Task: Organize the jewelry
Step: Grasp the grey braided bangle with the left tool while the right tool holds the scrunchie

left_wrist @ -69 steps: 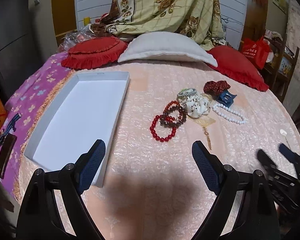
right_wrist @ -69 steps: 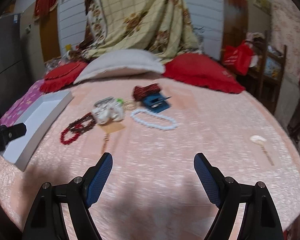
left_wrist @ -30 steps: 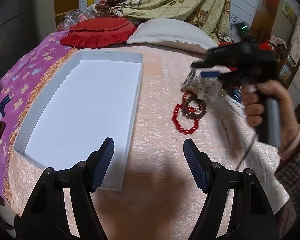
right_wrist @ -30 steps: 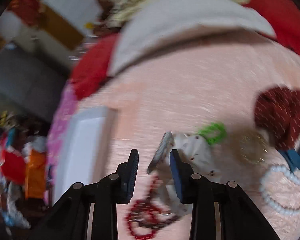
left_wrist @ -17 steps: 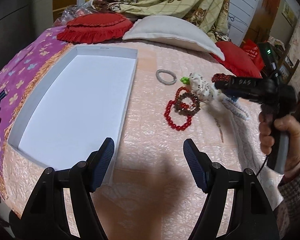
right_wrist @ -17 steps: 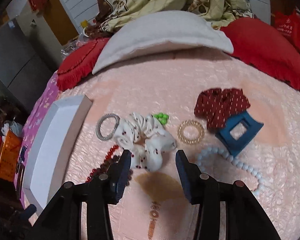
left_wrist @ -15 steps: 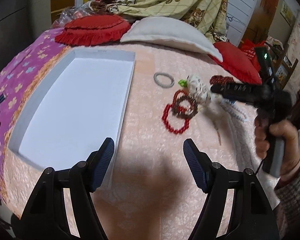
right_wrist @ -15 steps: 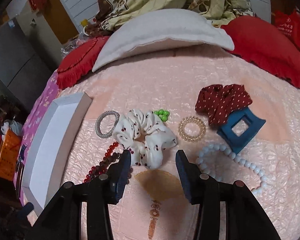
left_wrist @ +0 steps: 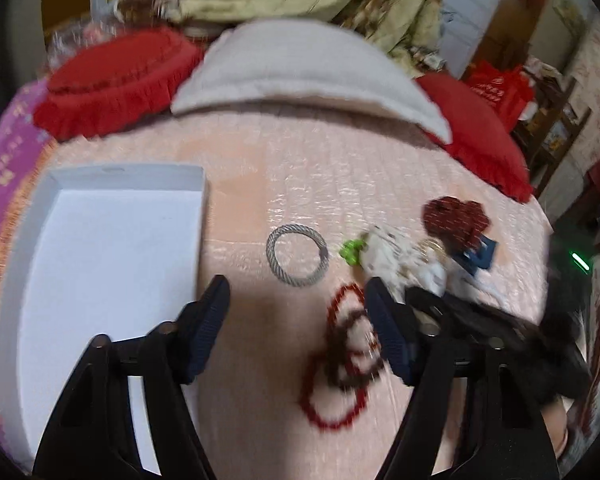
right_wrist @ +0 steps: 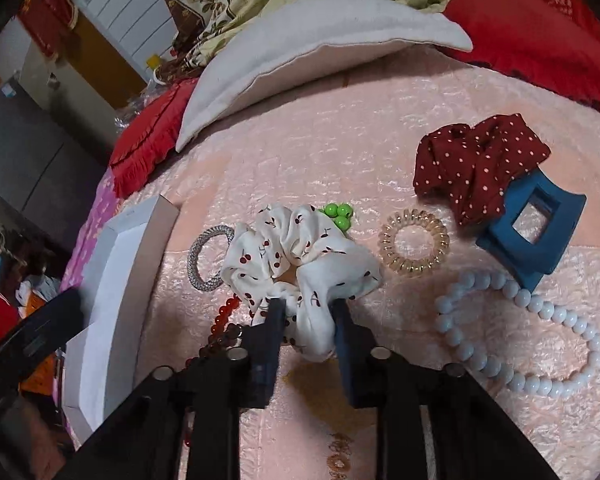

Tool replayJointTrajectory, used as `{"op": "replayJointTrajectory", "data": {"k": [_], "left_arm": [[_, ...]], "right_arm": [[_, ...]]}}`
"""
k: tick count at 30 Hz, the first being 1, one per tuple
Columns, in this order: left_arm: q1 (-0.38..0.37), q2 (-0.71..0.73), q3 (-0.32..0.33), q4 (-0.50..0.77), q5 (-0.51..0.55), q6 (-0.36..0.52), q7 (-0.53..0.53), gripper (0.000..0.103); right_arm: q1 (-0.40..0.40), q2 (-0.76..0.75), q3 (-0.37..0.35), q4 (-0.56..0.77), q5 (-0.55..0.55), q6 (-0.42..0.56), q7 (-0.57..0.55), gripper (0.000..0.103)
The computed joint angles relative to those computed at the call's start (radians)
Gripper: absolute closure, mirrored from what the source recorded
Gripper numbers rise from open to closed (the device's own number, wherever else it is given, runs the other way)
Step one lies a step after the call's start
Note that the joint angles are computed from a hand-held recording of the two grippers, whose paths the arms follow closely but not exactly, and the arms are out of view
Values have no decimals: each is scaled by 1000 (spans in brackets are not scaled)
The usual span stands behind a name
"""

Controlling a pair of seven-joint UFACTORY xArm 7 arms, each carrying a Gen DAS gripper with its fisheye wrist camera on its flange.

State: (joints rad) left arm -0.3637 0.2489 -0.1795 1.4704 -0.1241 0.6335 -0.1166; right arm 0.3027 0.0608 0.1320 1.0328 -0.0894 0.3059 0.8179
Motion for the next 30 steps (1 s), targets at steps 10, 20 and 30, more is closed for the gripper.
{"op": "replayJointTrajectory", "data": {"k": [10, 20, 30], "left_arm": [[-50, 261, 41, 277, 105, 120, -50, 42], [-76, 263, 39, 274, 173, 117, -27, 98], [-16, 38, -1, 62, 42, 14, 7, 98]], "right_arm": [[-12, -21, 12, -48, 136, -53, -111, 80], [0, 8, -2, -22, 33, -60, -20, 89], [8, -104, 20, -53, -138, -24, 116, 95]]}}
